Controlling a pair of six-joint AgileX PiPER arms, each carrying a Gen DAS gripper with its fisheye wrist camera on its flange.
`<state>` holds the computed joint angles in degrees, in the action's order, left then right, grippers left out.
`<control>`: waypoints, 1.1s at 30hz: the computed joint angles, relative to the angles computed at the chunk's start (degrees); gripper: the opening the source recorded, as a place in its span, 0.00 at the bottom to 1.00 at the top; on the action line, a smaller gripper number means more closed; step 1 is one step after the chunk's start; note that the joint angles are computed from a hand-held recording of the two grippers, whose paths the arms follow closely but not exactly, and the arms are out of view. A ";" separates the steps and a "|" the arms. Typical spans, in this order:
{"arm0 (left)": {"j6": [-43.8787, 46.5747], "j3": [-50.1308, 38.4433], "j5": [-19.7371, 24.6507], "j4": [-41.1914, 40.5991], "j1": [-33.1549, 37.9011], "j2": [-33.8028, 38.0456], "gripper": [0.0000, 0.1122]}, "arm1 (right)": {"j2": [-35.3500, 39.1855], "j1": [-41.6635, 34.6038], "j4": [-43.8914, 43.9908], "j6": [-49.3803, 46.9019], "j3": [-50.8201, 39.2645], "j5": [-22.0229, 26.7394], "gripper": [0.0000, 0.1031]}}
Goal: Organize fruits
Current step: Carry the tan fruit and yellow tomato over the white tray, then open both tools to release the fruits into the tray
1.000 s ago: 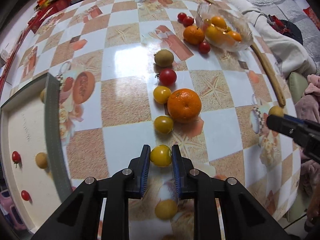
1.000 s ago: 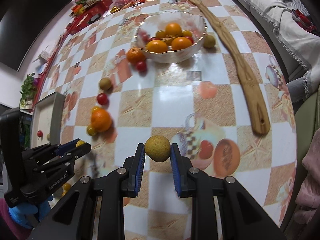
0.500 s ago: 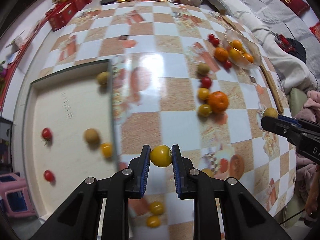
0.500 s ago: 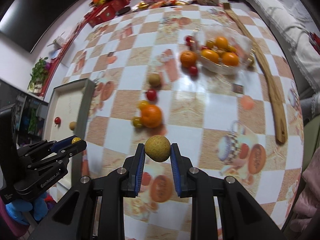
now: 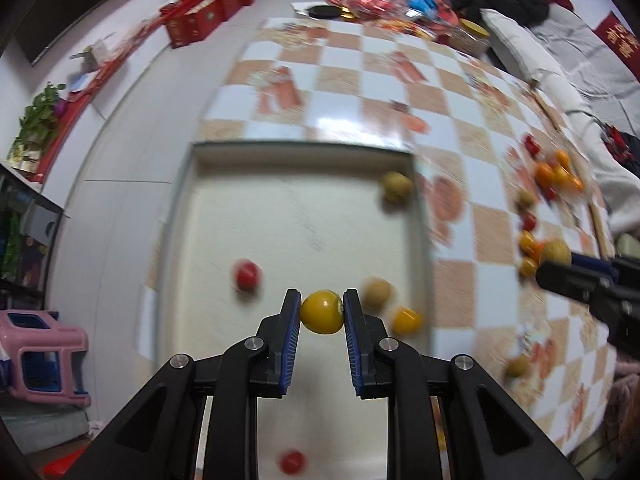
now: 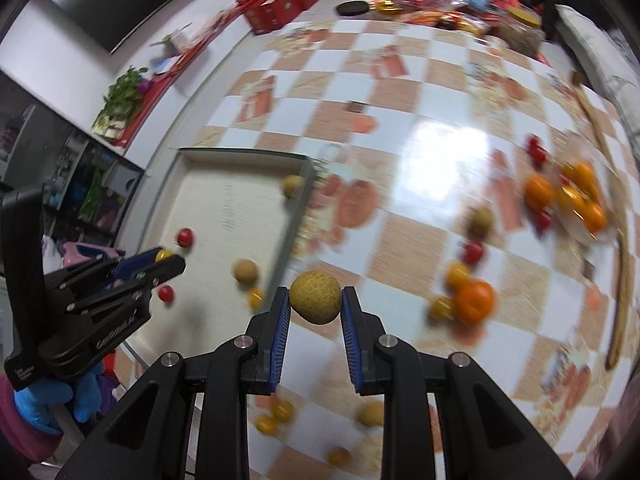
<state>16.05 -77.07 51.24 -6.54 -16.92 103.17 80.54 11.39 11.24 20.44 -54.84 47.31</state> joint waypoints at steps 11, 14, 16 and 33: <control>-2.43 -18.15 1.74 6.19 2.24 17.77 0.21 | 20.93 3.43 2.90 -0.98 -14.18 -2.33 0.27; -2.82 -20.00 2.30 7.68 2.22 20.59 0.21 | 24.71 4.23 2.24 -0.65 -16.73 -2.11 0.27; -2.53 -19.82 1.81 7.56 2.37 20.88 0.21 | 26.37 4.80 1.42 -0.60 -17.78 -1.88 0.27; -0.74 -16.18 -1.02 6.24 3.17 16.76 0.72 | 24.69 14.14 -10.69 1.05 -19.51 -0.32 0.82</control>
